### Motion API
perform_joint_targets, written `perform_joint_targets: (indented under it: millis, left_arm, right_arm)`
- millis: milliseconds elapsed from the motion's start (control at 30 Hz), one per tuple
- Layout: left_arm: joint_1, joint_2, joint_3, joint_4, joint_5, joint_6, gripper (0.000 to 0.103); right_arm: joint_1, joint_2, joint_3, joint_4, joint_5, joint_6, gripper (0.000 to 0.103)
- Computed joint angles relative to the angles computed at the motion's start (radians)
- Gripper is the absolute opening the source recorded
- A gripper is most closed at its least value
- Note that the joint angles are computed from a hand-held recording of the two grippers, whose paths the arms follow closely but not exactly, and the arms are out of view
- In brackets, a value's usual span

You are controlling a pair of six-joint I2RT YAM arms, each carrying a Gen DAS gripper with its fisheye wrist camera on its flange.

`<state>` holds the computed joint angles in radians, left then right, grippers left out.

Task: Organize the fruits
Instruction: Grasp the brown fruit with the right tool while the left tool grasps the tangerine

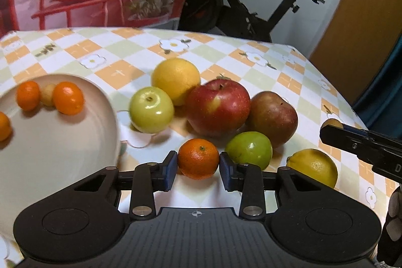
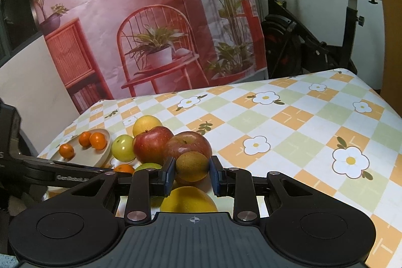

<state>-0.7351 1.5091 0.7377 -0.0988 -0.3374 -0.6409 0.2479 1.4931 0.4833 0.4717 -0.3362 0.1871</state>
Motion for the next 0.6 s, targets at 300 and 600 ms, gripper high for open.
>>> perform_joint_targets:
  millis: [300,600]
  left_arm:
    - [-0.062,-0.232,-0.082,-0.163,-0.167,-0.039,0.038]
    - [-0.016,-0.386,-0.102,-0.327,-0.233,-0.060,0.038]
  right_arm:
    - [0.040,-0.022,0.013,-0.037,0.002,-0.017,0.027]
    - [0.106,-0.033,0.057,-0.084,0.029,-0.024,0.027]
